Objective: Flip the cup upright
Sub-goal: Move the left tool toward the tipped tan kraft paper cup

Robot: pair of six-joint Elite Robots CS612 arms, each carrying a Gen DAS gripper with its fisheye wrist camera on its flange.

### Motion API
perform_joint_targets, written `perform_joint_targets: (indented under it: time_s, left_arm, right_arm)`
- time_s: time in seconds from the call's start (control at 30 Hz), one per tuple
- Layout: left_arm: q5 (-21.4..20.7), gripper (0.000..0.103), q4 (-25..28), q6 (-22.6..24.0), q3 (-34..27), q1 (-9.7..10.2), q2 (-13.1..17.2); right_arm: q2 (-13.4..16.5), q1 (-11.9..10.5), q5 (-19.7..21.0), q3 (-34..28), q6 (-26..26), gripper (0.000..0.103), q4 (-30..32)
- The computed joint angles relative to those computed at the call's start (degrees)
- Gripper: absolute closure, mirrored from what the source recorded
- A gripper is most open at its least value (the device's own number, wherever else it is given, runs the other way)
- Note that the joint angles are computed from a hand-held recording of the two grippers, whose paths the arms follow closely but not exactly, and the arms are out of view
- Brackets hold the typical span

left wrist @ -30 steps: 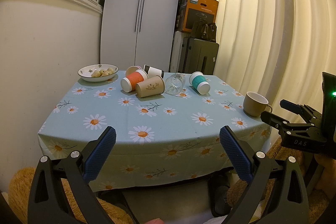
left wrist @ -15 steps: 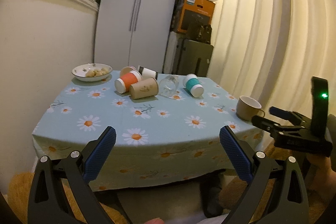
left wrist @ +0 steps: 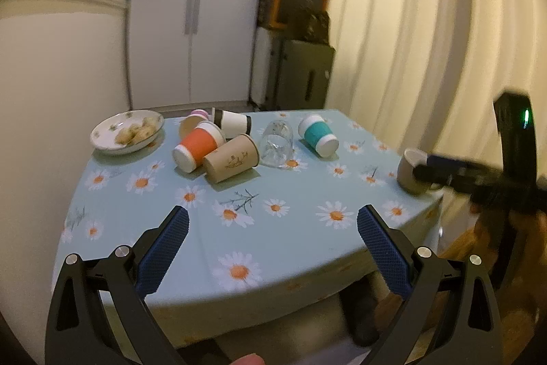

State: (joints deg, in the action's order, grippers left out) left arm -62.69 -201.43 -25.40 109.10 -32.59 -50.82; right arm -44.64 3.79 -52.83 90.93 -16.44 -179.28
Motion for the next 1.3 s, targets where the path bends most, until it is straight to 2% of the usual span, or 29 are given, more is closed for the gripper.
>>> perform_joint_targets:
  time_s: [0.1, 0.17, 0.3, 0.53, 0.67, 0.93, 1.0, 1.07, 1.3]
  left_arm:
    - [-6.1, 0.007, 4.4, 3.8, -2.7, 2.54, 0.8]
    - [-8.4, 0.007, 6.6, 5.6, -4.3, 3.73, 1.4]
    - [-13.6, 0.007, 12.5, 10.4, -8.6, 6.39, 2.8]
    - [-19.3, 0.007, 23.1, 17.3, -16.8, 9.97, 5.7]
    - [-20.8, 0.007, 31.2, 21.3, -22.6, 11.60, 7.9]
    - [-22.5, 0.007, 42.4, 27.4, -31.0, 13.09, 11.7]
    - [-22.6, 0.007, 45.0, 28.9, -32.7, 13.32, 12.5]
    - [-23.0, 0.018, 48.3, 30.2, -34.4, 13.51, 13.3]
    - [-20.8, 0.019, 54.6, 33.6, -38.2, 13.76, 15.0]
  right_arm:
    - [1.1, 0.3, 1.3, -3.6, 2.4, 0.005, 4.2]
    - [2.2, 0.5, 2.2, -6.3, 4.1, 0.005, 7.0]
    - [4.2, 1.1, 1.3, -10.5, 5.3, 0.005, 10.0]
    - [8.0, 1.5, 5.3, -18.5, 7.9, 0.005, 20.5]
    - [10.0, 1.3, 7.8, -22.2, 9.3, 0.005, 25.2]
    - [13.3, 0.7, 11.5, -27.7, 12.7, 0.006, 32.2]
    - [13.8, 0.6, 12.0, -28.5, 13.1, 0.006, 33.8]
    - [13.9, 0.5, 12.0, -28.8, 12.7, 0.006, 34.4]
    - [14.2, 0.4, 12.9, -29.8, 11.5, 0.006, 36.8]
